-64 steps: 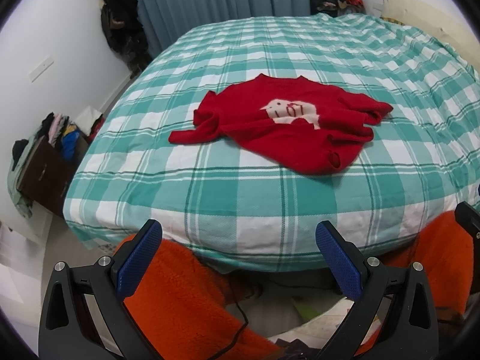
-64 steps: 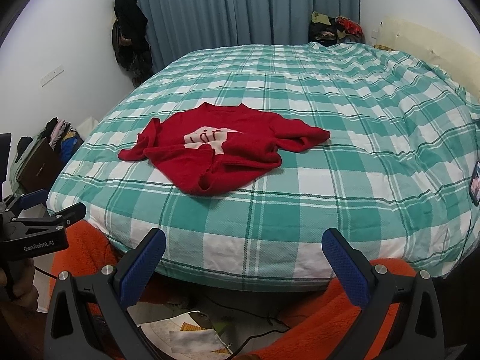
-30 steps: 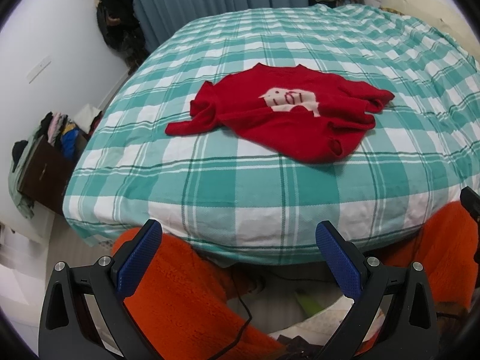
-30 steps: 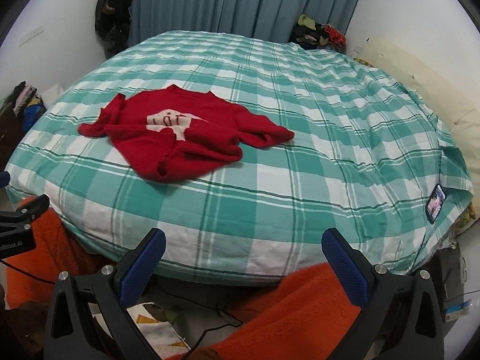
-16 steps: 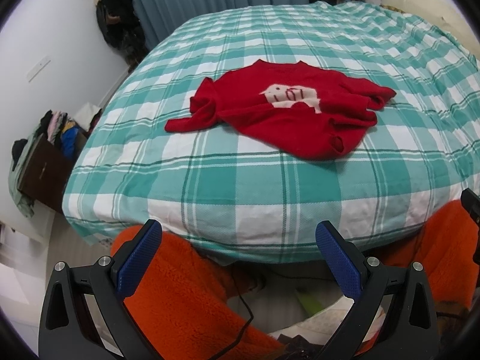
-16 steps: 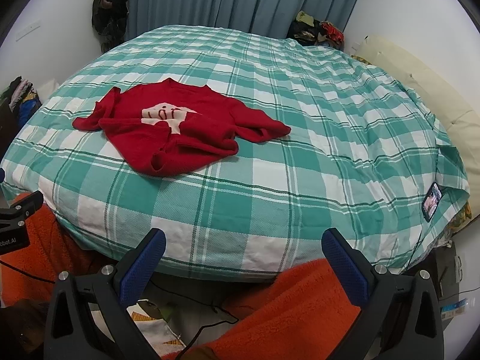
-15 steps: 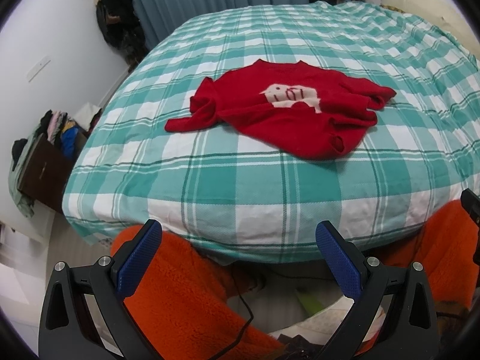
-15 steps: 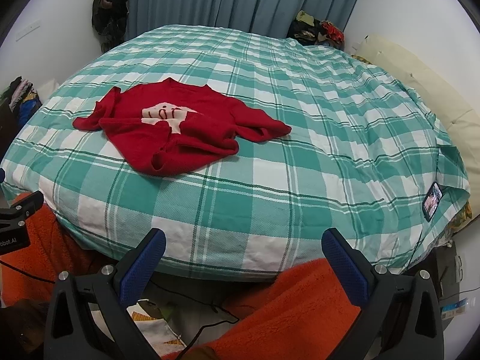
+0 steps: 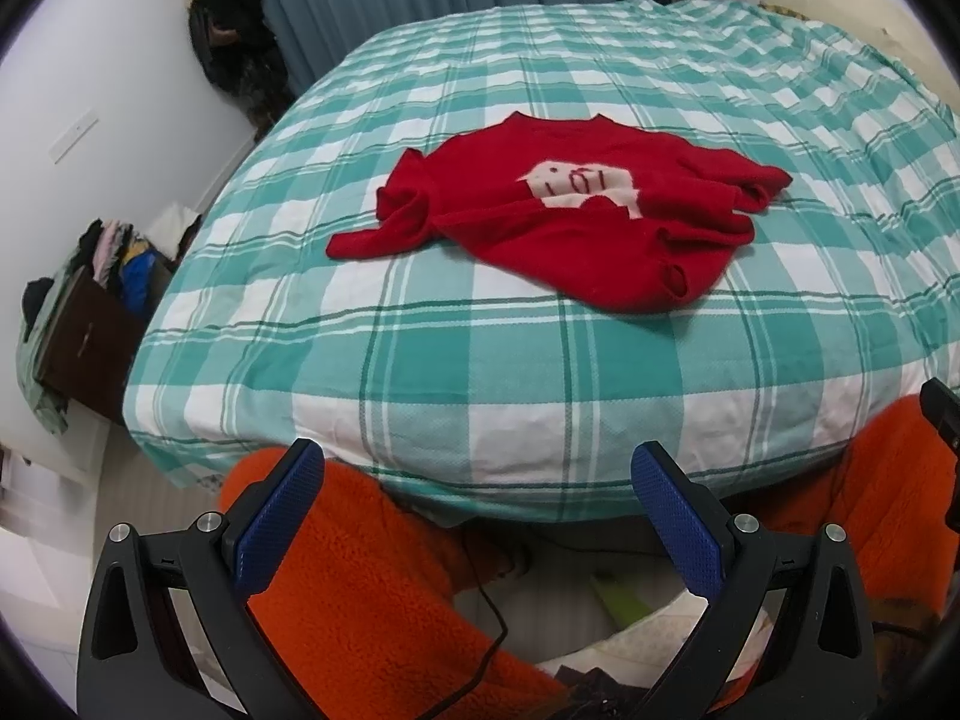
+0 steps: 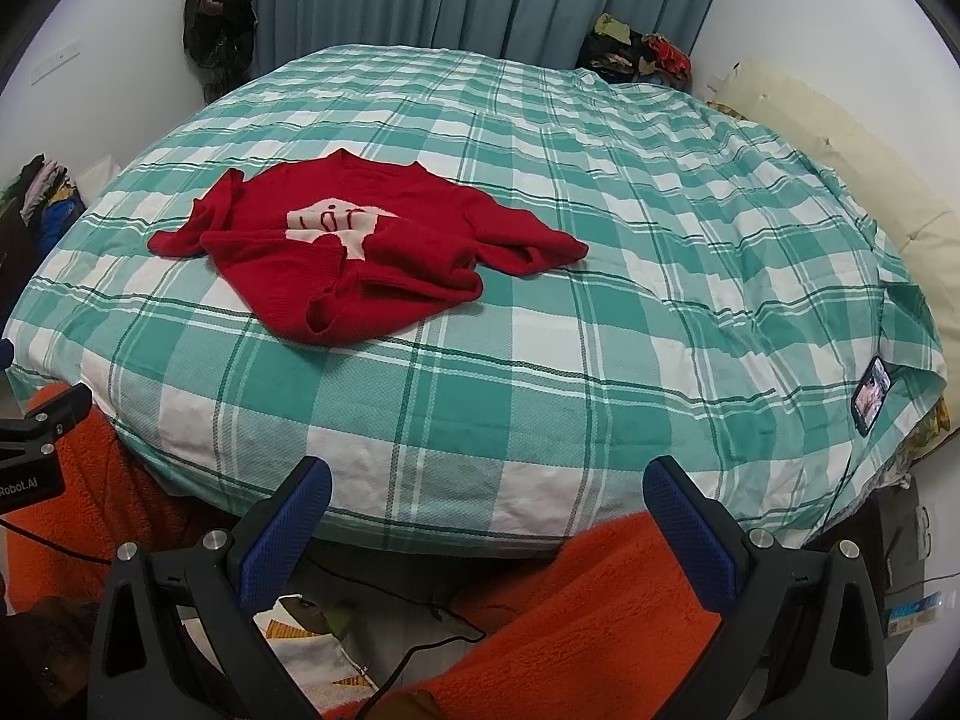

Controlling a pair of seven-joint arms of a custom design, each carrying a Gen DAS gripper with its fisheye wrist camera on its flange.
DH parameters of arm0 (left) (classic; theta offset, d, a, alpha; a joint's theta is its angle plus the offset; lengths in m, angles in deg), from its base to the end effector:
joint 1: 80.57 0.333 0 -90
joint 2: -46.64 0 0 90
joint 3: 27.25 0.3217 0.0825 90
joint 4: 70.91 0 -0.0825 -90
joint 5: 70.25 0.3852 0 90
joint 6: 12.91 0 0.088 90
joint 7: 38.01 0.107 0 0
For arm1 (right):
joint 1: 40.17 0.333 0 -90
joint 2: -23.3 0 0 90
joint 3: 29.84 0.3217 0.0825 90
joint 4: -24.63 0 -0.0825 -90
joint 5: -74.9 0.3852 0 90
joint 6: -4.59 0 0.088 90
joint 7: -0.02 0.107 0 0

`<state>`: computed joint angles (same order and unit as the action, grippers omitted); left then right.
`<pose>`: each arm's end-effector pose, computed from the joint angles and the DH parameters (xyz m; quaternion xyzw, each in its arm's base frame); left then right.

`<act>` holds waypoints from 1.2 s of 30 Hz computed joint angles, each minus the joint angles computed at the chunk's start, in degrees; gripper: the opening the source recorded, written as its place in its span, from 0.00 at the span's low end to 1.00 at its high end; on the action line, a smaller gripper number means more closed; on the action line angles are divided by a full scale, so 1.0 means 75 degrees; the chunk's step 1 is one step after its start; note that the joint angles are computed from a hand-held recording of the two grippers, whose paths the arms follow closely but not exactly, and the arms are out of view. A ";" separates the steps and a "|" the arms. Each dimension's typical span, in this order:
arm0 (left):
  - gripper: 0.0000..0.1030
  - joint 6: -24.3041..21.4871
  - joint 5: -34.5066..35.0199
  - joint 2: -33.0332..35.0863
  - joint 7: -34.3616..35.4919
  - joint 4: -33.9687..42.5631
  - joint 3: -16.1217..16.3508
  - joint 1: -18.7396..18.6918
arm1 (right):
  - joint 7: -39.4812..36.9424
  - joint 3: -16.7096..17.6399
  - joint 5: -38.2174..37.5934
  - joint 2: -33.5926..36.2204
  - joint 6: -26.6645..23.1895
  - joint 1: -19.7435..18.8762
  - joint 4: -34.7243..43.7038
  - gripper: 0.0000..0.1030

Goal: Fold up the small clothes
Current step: 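Approach the crumpled red rabbit sweater with both grippers open, then grasp the red sweater hem with the left gripper and lift it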

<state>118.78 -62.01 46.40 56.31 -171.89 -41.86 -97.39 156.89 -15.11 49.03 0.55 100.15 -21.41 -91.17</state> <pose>0.5181 -0.3134 0.6179 -0.4099 0.8701 -0.1931 0.1942 0.3767 0.2226 0.6279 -0.4649 0.8428 -0.2687 0.0365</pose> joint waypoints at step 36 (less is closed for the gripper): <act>0.99 -0.0568 0.0429 0.0310 -0.1063 0.0193 0.0256 0.0377 | -0.0685 -0.1997 0.3327 0.2997 0.7675 -0.1417 -0.1309 0.09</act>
<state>114.52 -58.79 48.72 48.34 -170.44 -39.94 -94.57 151.75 -30.09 73.98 23.03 157.72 -32.04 -100.99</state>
